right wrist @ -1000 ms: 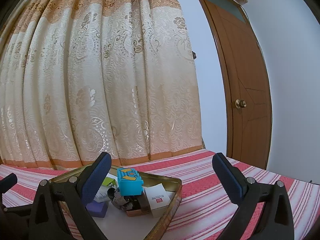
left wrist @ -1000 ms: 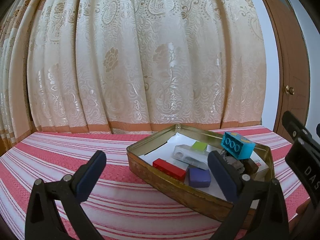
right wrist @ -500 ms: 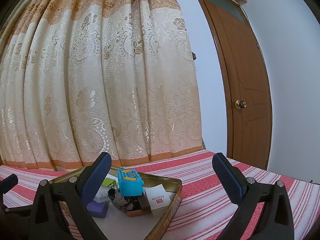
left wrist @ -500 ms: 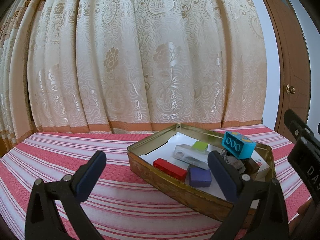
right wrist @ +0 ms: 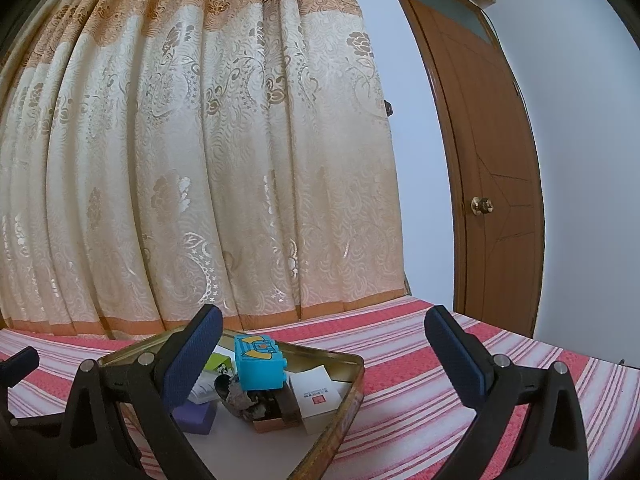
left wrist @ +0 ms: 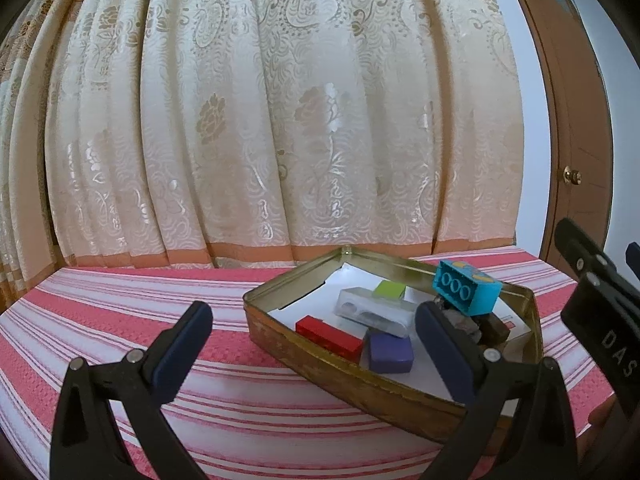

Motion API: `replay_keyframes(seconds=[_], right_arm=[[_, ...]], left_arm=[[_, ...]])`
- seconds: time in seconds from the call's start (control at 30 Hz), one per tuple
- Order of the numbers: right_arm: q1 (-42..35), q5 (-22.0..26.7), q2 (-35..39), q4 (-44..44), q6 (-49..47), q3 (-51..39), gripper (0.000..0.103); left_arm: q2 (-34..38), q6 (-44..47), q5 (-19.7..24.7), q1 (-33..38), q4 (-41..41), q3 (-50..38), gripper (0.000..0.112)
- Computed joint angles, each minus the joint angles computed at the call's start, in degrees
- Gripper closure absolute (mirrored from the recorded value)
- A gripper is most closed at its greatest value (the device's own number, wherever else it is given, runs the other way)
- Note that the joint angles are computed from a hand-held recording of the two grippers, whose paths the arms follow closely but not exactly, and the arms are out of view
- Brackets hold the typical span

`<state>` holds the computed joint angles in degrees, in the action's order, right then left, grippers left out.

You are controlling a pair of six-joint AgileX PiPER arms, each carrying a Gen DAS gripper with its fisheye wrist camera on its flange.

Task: Organize rigid objects

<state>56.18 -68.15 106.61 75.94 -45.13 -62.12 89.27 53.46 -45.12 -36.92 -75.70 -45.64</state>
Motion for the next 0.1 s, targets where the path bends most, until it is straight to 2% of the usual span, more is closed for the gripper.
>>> replay_keyframes(seconds=[0.1], right_arm=[[0.1,-0.1,0.1,0.0,-0.1,0.0,0.001]], left_arm=[[0.2,0.9,0.3,0.1,-0.7,-0.5,0.010]])
